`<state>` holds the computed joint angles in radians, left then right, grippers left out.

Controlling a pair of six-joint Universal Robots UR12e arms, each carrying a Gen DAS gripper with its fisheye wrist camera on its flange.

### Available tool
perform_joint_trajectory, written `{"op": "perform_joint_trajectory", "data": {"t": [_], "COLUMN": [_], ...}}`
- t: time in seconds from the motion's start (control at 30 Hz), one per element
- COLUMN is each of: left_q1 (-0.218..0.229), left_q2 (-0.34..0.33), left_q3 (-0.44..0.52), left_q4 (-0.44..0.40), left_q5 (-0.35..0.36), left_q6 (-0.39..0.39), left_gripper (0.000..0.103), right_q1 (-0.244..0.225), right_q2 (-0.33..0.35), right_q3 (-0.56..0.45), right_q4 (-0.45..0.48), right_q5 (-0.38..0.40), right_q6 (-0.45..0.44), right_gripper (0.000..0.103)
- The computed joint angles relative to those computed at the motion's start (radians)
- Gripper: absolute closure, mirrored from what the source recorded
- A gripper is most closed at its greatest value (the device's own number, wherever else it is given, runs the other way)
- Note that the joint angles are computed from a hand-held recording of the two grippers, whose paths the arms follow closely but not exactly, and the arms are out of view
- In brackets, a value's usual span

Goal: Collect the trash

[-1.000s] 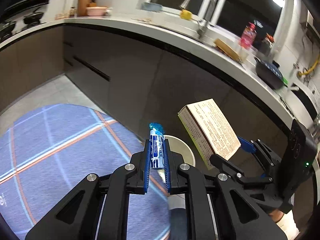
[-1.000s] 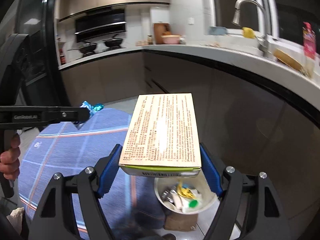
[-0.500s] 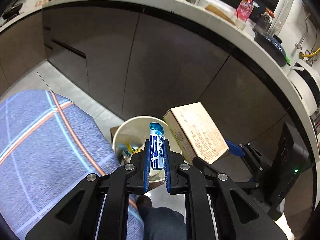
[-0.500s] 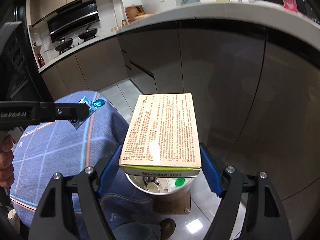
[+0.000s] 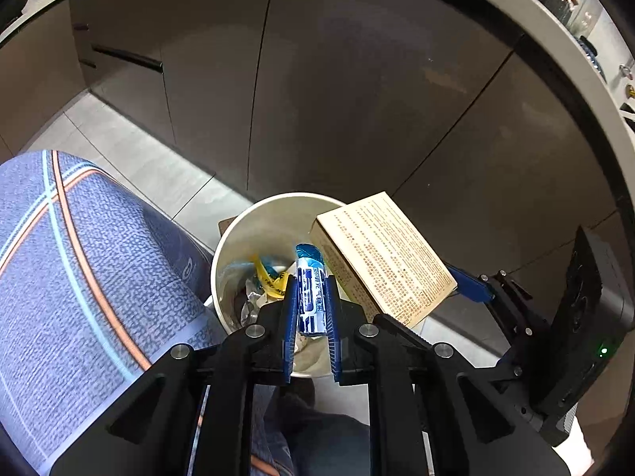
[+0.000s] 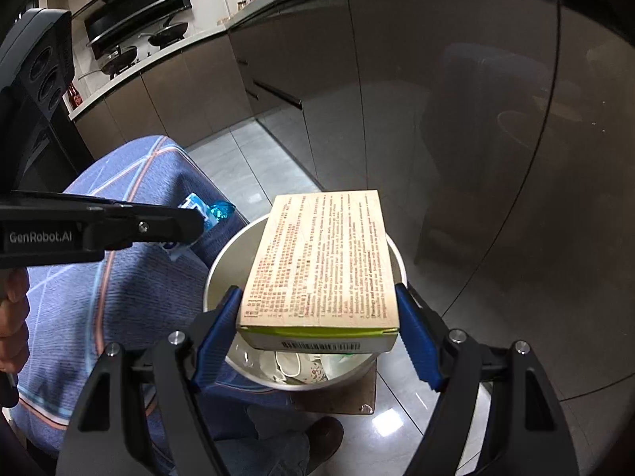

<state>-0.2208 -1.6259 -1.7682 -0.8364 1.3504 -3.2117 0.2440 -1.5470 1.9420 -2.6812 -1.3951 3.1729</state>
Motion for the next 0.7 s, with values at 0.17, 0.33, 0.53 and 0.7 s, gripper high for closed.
{"op": "perform_joint_trajectory", "data": {"t": [0.17, 0.33, 0.53, 0.7], "left_q1": [-0.004, -0.011, 0.003, 0.008], "left_q2": [-0.024, -0.029, -0.018, -0.006], "left_q3": [0.009, 0.003, -0.011, -0.026], "left_q4": [-0.002, 0.049, 0.106, 0.163], "left_q5": [0.021, 0.057, 0.067, 0.113], "left_q6": [0.005, -0.008, -0.031, -0.074], "left_gripper": [0.090, 0.056, 0.030, 0.009], "right_q1": [-0.003, 0.004, 0.003, 0.002], "right_q2": [0.024, 0.042, 0.028, 0.015], "right_q3": [-0.006, -0.014, 0.010, 0.022], "right_q4": [0.009, 0.024, -0.005, -0.006], "right_q5": [0.013, 0.009, 0.003, -0.004], "right_q6": [-0.015, -0.074, -0.117, -0.108], "right_gripper": [0.027, 0.017, 0.004, 0.004]}}
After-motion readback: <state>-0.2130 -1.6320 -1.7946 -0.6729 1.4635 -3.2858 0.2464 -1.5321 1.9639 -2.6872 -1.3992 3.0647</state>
